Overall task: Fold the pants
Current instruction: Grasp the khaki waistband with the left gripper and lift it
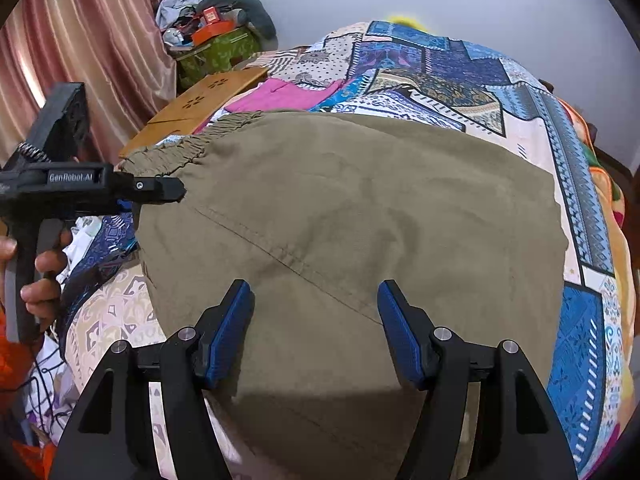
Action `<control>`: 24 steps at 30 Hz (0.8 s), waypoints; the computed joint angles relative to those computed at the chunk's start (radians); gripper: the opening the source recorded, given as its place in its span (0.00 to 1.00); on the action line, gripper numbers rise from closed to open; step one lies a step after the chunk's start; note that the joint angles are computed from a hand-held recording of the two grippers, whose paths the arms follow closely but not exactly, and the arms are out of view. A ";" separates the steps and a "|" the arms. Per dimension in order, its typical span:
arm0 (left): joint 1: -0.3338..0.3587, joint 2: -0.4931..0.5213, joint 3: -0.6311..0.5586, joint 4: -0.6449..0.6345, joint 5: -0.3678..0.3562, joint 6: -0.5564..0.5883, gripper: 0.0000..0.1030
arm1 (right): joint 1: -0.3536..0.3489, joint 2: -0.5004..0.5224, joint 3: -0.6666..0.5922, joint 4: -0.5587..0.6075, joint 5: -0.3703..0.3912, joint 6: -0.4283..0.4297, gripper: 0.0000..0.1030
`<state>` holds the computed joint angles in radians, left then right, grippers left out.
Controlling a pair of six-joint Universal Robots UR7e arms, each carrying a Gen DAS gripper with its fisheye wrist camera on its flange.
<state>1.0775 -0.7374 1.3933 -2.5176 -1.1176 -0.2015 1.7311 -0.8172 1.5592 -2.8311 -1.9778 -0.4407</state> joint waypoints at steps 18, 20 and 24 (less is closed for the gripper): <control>-0.127 -0.046 0.182 -0.287 0.545 0.291 0.29 | -0.032 -0.116 0.135 -0.056 0.026 0.083 0.60; -0.148 -0.040 0.173 -0.344 0.532 0.345 0.28 | -0.034 -0.116 0.142 -0.066 0.029 0.088 0.60; -0.184 -0.035 0.126 -0.398 0.422 0.414 0.27 | -0.043 -0.117 0.154 -0.082 0.050 0.092 0.61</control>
<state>0.8934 -0.7722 1.5195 -2.9157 -0.6958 0.2128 1.6885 -0.9337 1.7134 -2.9127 -1.9279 -0.3488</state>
